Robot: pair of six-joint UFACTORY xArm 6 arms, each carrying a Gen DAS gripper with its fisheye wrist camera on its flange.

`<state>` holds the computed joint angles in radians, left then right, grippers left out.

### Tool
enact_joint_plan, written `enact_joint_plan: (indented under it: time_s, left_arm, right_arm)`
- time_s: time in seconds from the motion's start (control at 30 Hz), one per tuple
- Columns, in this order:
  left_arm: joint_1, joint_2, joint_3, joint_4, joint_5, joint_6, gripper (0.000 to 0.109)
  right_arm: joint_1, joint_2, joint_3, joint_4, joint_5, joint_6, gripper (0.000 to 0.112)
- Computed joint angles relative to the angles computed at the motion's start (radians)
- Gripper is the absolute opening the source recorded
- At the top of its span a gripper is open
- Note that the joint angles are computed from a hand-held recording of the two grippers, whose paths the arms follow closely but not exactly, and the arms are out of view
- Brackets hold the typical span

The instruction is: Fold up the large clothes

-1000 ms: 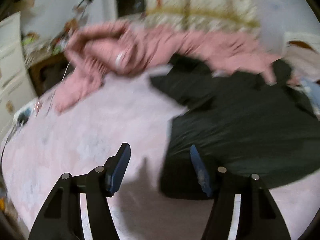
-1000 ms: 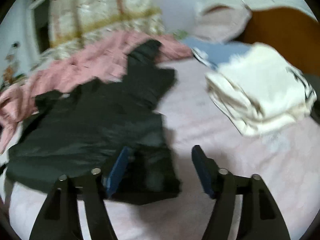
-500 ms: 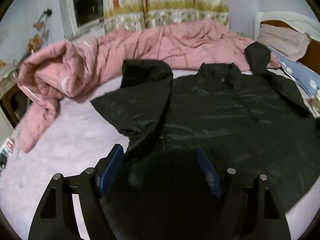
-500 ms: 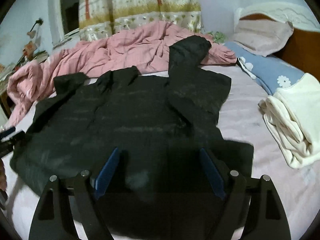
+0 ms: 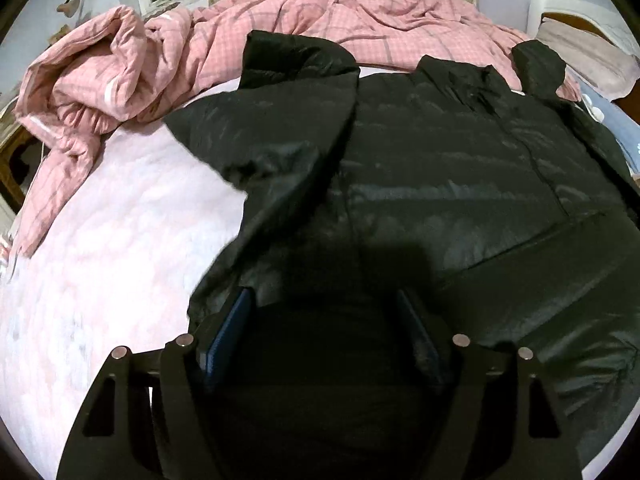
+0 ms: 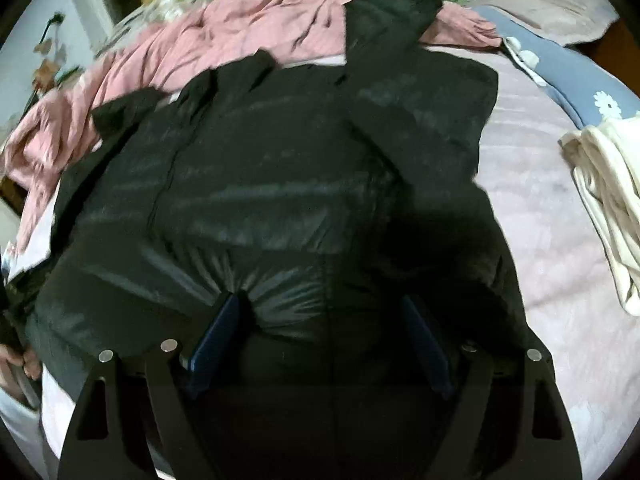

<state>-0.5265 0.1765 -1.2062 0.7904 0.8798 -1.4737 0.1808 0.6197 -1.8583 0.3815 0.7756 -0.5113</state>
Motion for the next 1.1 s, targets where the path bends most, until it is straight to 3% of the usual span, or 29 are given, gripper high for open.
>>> enact_joint_plan:
  time_s: [0.13,0.23,0.3,0.4,0.5,0.63,0.67,0.77,0.83,0.9,1.03,1.1]
  left_arm:
    - [-0.023,-0.012,0.007,0.034,0.036,-0.055,0.073]
    - [-0.061,-0.054,0.028,0.123,0.092,-0.134,0.072]
    - [-0.108,-0.092,0.038,0.170,0.179,-0.179,0.081]
    - [-0.176,-0.158,0.078,0.210,0.258,-0.258,0.083]
    - [-0.218,-0.223,0.136,0.225,0.234,-0.326,0.085]
    - [-0.230,-0.299,0.234,0.209,0.086,-0.438,0.095]
    - [-0.221,-0.316,0.264,0.197,0.032,-0.474,0.095]
    - [-0.221,-0.330,0.302,0.167,-0.014,-0.582,0.095]
    - [-0.184,-0.352,0.354,0.204,-0.129,-0.661,0.095]
    - [-0.134,-0.365,0.402,0.256,-0.262,-0.754,0.095]
    - [-0.028,-0.363,0.467,0.503,-0.507,-1.083,0.096]
    - [-0.007,-0.350,0.458,0.561,-0.517,-1.135,0.095]
  right_arm:
    - [0.001,-0.096,0.173,0.059,-0.126,-0.107,0.084]
    - [-0.003,-0.177,0.307,0.203,-0.283,-0.201,0.084]
    - [-0.002,-0.267,0.417,0.361,-0.397,-0.338,0.084]
    - [-0.025,-0.371,0.504,0.566,-0.405,-0.521,0.086]
    - [-0.060,-0.441,0.570,0.680,-0.344,-0.574,0.089]
    - [-0.126,-0.481,0.620,0.706,-0.142,-0.499,0.089]
    - [-0.137,-0.483,0.631,0.715,-0.110,-0.476,0.089]
    - [-0.172,-0.440,0.609,0.738,0.018,-0.388,0.089]
    - [-0.189,-0.383,0.566,0.763,0.104,-0.305,0.089]
    - [-0.177,-0.359,0.561,0.799,0.079,-0.279,0.089]
    - [-0.145,-0.354,0.560,0.860,-0.006,-0.340,0.089]
    - [-0.132,-0.327,0.540,0.854,-0.048,-0.309,0.089]
